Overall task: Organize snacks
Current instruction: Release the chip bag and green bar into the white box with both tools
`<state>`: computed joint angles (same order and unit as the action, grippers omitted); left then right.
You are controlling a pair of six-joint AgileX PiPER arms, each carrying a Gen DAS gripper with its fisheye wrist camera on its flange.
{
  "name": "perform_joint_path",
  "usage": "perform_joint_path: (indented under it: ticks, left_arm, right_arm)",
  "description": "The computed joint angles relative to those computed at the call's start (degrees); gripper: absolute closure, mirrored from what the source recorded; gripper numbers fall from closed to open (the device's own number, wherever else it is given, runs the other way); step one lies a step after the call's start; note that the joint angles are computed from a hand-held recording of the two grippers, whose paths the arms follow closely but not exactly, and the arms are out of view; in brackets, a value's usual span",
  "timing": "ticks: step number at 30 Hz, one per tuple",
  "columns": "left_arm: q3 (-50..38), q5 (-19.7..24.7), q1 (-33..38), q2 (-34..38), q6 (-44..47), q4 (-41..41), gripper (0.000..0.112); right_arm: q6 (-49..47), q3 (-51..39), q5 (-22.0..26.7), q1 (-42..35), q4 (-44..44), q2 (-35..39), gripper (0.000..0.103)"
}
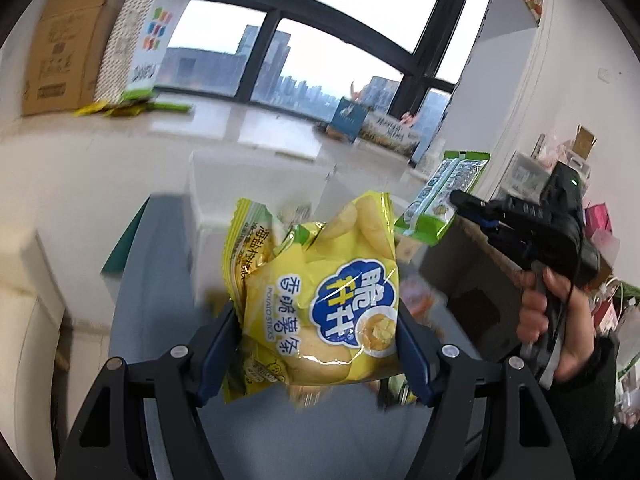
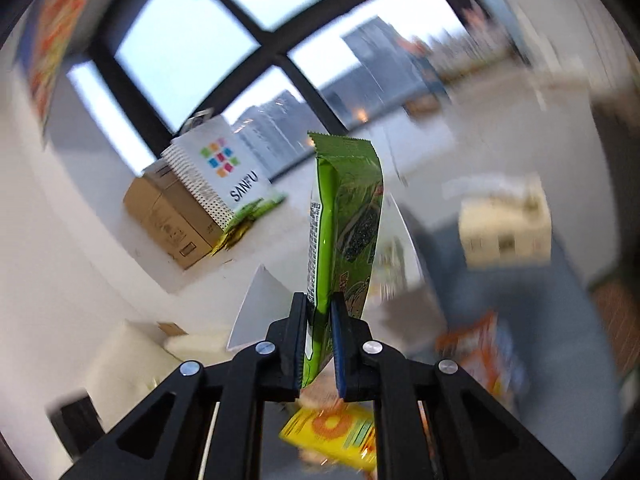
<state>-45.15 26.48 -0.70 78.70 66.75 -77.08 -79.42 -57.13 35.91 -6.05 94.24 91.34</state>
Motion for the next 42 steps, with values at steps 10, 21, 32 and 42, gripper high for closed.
perform_joint_path:
  ticks: [10,21,32,42]
  left_arm:
    - [-41.68,1.09,-3.06,27.11,-34.62,33.65,0.036]
    - [-57.11,4.56,-4.24,39.88,-53.30,53.61,0.009]
    - [-39.29,-6.11,-6.34,26.49,-42.21,49.53,0.009]
    - [-14.36,-10.34,-6.26,6.61,-12.59,20.53,0.009]
  right_arm:
    - [37.87,-35.33,-1.36,9.43,-46.88,17.44,0.091]
    - [67.27,-61.63,10.46,13.41,-82.20,33.30,0.000]
    - [57.68,-41.98,-3.08,13.84,-71.73,21.50,0.000]
    - [14.72,-7.97,-15.59,12.30,-31.54,-0.57,0.000]
